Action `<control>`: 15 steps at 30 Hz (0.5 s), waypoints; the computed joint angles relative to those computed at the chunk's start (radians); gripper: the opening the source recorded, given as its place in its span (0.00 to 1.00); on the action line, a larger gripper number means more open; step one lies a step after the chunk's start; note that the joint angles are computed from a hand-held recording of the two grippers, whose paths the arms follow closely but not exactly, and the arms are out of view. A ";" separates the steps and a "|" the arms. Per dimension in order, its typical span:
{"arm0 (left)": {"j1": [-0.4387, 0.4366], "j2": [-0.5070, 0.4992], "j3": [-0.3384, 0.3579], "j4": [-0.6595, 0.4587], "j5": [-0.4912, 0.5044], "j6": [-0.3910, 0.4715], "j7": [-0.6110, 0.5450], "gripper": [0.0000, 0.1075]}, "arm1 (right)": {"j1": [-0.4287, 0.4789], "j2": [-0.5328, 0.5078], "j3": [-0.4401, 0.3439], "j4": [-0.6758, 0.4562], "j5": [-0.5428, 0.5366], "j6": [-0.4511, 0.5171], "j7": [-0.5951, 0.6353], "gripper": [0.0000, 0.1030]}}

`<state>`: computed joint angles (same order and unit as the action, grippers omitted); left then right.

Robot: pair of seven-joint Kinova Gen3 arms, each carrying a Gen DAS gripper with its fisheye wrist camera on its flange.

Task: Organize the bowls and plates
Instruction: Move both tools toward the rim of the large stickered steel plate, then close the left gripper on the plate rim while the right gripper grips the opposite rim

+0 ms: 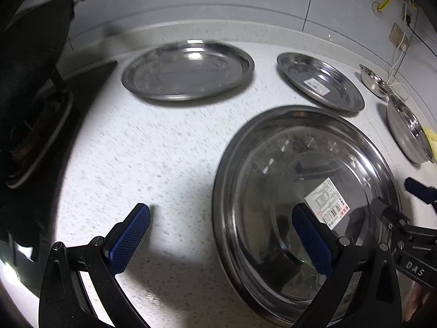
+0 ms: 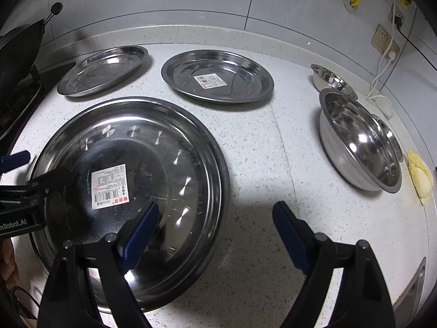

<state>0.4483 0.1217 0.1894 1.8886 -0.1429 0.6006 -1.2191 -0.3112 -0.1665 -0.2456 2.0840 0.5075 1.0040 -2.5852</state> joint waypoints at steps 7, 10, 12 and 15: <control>-0.006 0.011 0.002 -0.019 0.011 0.021 -0.022 0.94 | 0.037 -0.041 0.043 0.030 -0.103 -0.096 0.095 0.28; -0.012 0.020 0.004 -0.035 0.024 0.040 -0.060 0.94 | 0.055 -0.050 0.035 0.040 -0.111 -0.113 0.100 0.27; -0.003 0.033 0.003 -0.054 0.005 0.064 -0.070 0.94 | 0.067 -0.058 0.039 0.047 -0.124 -0.127 0.111 0.24; -0.001 0.042 0.003 -0.068 0.008 0.084 -0.097 0.94 | 0.083 -0.063 0.035 0.050 -0.130 -0.135 0.120 0.20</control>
<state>0.4475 0.1632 0.1920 1.8210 -0.1348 0.6847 -1.3157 -0.2279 -0.2299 -0.2110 2.1343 0.3774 0.8693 -2.4655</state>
